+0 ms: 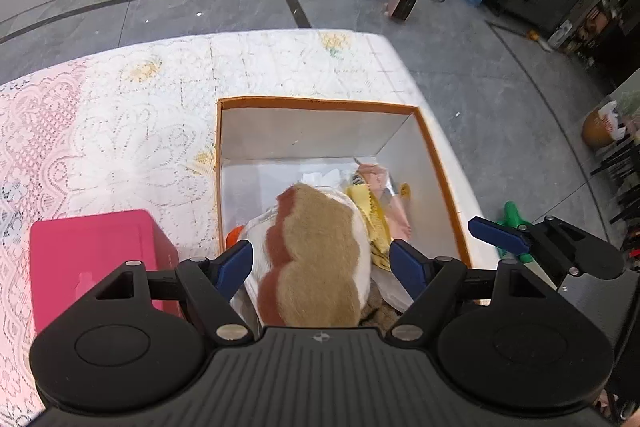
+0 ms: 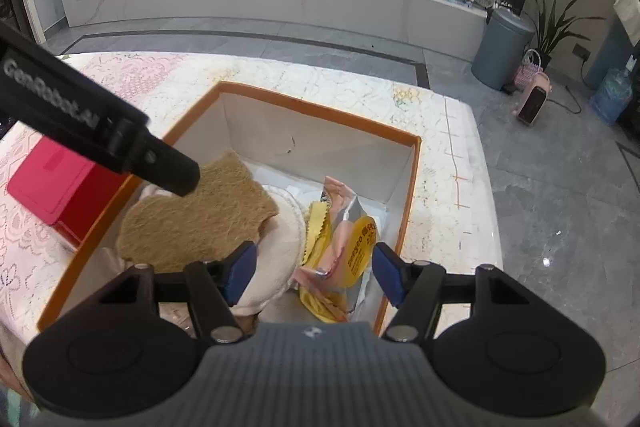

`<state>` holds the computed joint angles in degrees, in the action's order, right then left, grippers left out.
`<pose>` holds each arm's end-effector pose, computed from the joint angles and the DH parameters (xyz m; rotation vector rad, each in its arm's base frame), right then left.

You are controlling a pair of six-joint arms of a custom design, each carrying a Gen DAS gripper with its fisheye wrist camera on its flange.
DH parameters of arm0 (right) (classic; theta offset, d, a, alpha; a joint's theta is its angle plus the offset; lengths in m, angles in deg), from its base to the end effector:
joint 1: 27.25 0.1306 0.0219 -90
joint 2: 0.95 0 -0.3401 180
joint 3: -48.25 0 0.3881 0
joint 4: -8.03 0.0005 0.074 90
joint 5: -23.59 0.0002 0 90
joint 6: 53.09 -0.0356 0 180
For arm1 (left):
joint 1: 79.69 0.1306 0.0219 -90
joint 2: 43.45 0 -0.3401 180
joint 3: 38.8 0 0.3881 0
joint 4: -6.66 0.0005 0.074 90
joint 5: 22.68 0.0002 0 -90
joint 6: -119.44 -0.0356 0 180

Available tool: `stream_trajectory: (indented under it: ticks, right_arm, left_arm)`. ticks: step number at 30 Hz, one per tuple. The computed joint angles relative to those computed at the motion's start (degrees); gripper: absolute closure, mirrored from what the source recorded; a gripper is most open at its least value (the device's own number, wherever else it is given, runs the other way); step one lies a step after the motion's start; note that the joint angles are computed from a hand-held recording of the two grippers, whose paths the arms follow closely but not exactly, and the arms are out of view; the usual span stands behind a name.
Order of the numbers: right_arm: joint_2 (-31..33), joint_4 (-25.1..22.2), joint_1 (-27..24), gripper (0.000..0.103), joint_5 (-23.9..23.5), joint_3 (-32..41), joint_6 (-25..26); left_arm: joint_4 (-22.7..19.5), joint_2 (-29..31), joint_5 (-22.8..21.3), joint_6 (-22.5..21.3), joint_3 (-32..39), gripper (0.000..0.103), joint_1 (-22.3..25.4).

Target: Organize soft objects

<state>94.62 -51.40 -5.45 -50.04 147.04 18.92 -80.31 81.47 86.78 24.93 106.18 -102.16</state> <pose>0.4704 0.1768 0.4009 0.0260 2.4954 -0.0795 0.5711 -0.2496 0.4436 0.7339 2.6471 -0.5525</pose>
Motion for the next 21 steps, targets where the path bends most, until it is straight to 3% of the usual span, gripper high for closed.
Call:
stream_trajectory:
  ticks: [4,12,17,21]
  right_arm:
    - [-2.6,0.3,1.3,0.036,1.2,-1.4,-1.9]
    - [-11.2,5.6,7.2,0.034,7.0,-7.4,-5.2]
    - [-16.4,11.1,13.6,0.029,14.1,-11.6,-7.5]
    - [-19.9,16.2,20.8,0.024,24.0,-15.1,-8.2]
  left_arm:
    - [6.3,-7.5,1.9,-0.8,-9.8,0.012,1.0]
    - [31.5,-31.8,2.4,-6.3,-39.6,0.012,3.3]
    - [47.9,-46.5,-0.1,-8.6,-55.9,0.012,4.8]
    - [60.4,-58.2,-4.6,-9.0,-69.1,0.011,5.8]
